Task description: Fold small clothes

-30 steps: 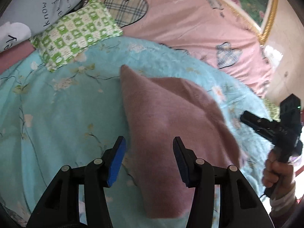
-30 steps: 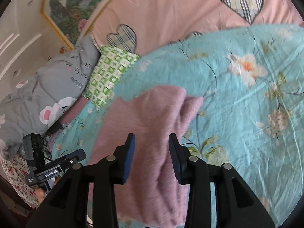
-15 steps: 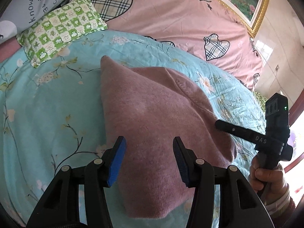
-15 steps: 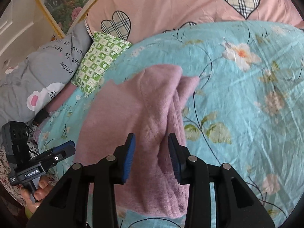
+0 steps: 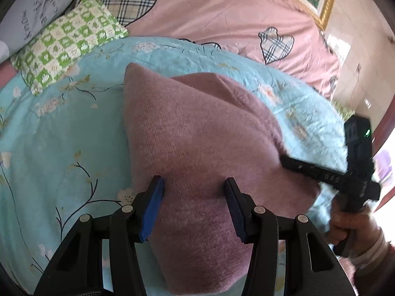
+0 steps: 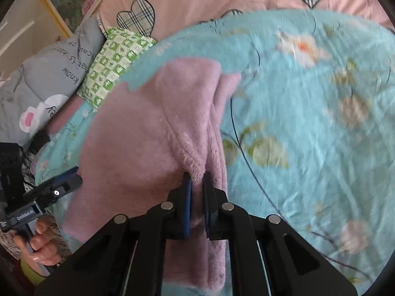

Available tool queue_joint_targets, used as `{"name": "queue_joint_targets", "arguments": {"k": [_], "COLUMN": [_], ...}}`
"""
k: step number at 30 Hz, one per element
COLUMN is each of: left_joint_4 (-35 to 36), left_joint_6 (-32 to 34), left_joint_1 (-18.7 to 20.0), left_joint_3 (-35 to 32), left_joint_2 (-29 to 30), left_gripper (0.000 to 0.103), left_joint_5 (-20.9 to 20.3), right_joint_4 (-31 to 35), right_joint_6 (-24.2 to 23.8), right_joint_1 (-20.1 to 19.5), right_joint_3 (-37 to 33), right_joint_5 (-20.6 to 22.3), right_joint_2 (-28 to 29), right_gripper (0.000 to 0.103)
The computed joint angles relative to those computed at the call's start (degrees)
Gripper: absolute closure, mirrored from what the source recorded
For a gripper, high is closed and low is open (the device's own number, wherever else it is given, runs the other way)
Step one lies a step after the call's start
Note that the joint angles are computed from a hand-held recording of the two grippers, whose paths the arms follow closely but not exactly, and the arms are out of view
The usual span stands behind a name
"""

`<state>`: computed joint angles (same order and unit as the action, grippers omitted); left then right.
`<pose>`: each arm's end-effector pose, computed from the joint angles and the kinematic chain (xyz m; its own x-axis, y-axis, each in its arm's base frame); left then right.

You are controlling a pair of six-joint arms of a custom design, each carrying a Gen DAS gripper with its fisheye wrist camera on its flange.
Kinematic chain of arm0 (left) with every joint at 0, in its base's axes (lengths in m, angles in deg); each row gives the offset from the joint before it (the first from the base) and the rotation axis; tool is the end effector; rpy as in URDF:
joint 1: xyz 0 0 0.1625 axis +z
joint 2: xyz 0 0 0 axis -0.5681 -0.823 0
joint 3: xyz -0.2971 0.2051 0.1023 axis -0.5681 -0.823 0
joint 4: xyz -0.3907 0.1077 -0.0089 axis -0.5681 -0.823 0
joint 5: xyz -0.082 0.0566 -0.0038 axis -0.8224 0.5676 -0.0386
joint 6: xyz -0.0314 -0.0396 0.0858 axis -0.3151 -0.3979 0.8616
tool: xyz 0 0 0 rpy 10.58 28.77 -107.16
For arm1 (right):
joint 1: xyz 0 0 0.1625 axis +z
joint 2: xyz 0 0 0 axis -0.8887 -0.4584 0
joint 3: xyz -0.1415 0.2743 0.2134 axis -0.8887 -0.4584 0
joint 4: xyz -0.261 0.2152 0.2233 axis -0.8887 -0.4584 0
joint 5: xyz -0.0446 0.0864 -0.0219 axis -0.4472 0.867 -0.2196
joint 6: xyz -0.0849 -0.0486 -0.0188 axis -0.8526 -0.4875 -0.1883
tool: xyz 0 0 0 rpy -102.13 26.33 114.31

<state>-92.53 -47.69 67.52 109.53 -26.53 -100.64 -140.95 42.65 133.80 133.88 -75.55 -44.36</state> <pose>-0.2414 -0.4044 -0.0178 -0.8249 0.1182 -0.5527 0.4520 0.7251 -0.5195 -0.0102 -0.4588 0.2066 -0.9373 -0.1649 0.3071 -0.3156 0.7752 -0.5472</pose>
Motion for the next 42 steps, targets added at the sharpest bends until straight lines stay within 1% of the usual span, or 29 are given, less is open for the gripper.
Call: {"name": "queue_joint_targets", "arguments": {"k": [4, 6, 8, 9, 11, 13, 14, 15, 17, 18, 20, 22, 24, 25, 27, 28, 29, 30, 32, 33, 34, 35, 36, 38, 39, 40, 42], "left_joint_4": [1.5, 2.0, 2.0, 2.4, 2.8, -0.2, -1.3, -2.2, -2.3, -2.0, -0.5, 2.1, 6.3, 8.9, 12.8, 15.0, 16.4, 16.5, 15.6, 15.5, 14.7, 13.7, 11.9, 6.8, 4.8, 1.8, -3.4], "left_joint_6": [1.0, 1.0, 1.0, 0.9, 1.0, 2.6, 3.4, 4.5, 7.4, 8.8, 10.0, 9.8, 8.8, 7.4, 6.4, 6.0, 5.5, 5.9, 6.2, 5.6, 4.8, 4.2, 3.3, 2.7, 1.9, 1.6, 2.2], "left_joint_1": [-1.2, -1.8, -2.0, -2.0, -1.8, -1.2, -0.8, -0.1, 2.3, 3.6, 6.4, 9.2, 11.7, 12.5, 14.1, 14.9, 15.4, 15.8, 15.3, 14.7, 13.7, 12.8, 11.3, 8.0, 6.0, 3.8, 0.7], "left_joint_3": [-0.5, -0.7, -0.6, -0.4, 0.5, 1.6, 1.5, 1.1, -1.9, -3.9, -8.3, -12.5, -16.5, -18.6, -21.2, -22.5, -23.2, -23.6, -23.0, -22.4, -21.2, -19.8, -17.0, -11.6, -8.7, -5.0, -0.1], "left_joint_2": [2.4, 3.6, 3.9, 3.5, 0.9, -2.5, -3.6, -4.6, -5.5, -5.3, -4.0, -2.7, -1.1, 0.1, 1.7, 2.5, 3.1, 3.7, 3.5, 3.0, 2.2, 1.3, -0.3, -2.8, -3.9, -5.3, -6.4], "left_gripper": [0.049, 0.049, 0.048, 0.048, 0.049, 0.049, 0.049, 0.049, 0.049, 0.049, 0.049, 0.05, 0.05, 0.05, 0.05, 0.05, 0.05, 0.05, 0.05, 0.053, 0.053, 0.053, 0.053, 0.053, 0.053, 0.053, 0.053], "left_joint_5": [3.9, 5.6, 6.0, 5.8, 3.5, 0.9, 0.3, -0.2, -1.9, -2.9, -4.4, -6.8, -8.1, -6.8, -5.8, -4.9, -4.0, -3.6, -3.0, -2.6, -2.3, -2.4, -3.0, -4.8, -5.0, -5.5, -7.2], "right_joint_4": [0.1, 0.3, 0.9, 1.3, 3.2, 3.2, 2.4, 2.4, 5.9, 7.5, 10.2, 11.9, 14.8, 16.2, 17.2, 16.6, 16.1, 15.7, 15.9, 15.3, 13.9, 13.3, 12.7, 13.0, 13.5, 14.0, 15.2], "right_joint_6": [-0.4, 0.5, 1.6, 1.9, 4.4, 5.4, 5.3, 5.2, 5.2, 5.4, 6.1, 7.6, 10.1, 11.1, 11.6, 11.9, 12.0, 12.6, 13.1, 12.9, 12.2, 11.8, 11.2, 8.0, 6.2, 3.8, -0.2], "right_joint_1": [0.2, 0.0, -0.3, -0.7, -1.0, -0.9, -0.4, 0.1, 1.5, 2.6, 5.3, 6.2, 6.7, 7.0, 7.2, 7.1, 6.5, 5.8, 5.0, 5.1, 5.4, 5.5, 5.4, 4.5, 4.1, 3.7, 2.6], "right_joint_3": [0.1, 0.1, 0.3, 0.4, 0.9, 1.8, 2.1, 1.9, -0.3, -2.0, -6.9, -11.2, -15.6, -18.1, -20.8, -21.7, -22.1, -22.2, -21.9, -21.5, -20.1, -19.1, -17.4, -12.6, -10.5, -7.8, -3.0], "right_joint_5": [-0.4, 0.2, 1.2, 1.9, 4.0, 5.6, 6.5, 7.6, 9.6, 9.4, 7.1, 6.6, 5.7, 4.2, 1.1, -0.8, -0.8, -0.1, 1.3, 1.4, 1.5, 1.9, 2.7, 6.8, 8.2, 9.0, 9.5], "right_joint_2": [-0.3, -0.5, -1.1, -1.5, -3.4, -5.9, -6.9, -7.6, -7.8, -6.9, -2.6, 1.7, 5.8, 8.1, 10.9, 12.2, 12.7, 13.0, 12.7, 12.3, 11.1, 10.1, 8.3, 3.0, 0.7, -2.2, -7.3], "right_gripper": [0.094, 0.094, 0.094, 0.093, 0.089, 0.089, 0.089, 0.089, 0.089, 0.089, 0.089, 0.089, 0.089, 0.089, 0.089, 0.092, 0.096, 0.103, 0.103, 0.103, 0.103, 0.1, 0.099, 0.099, 0.099, 0.099, 0.099]}}
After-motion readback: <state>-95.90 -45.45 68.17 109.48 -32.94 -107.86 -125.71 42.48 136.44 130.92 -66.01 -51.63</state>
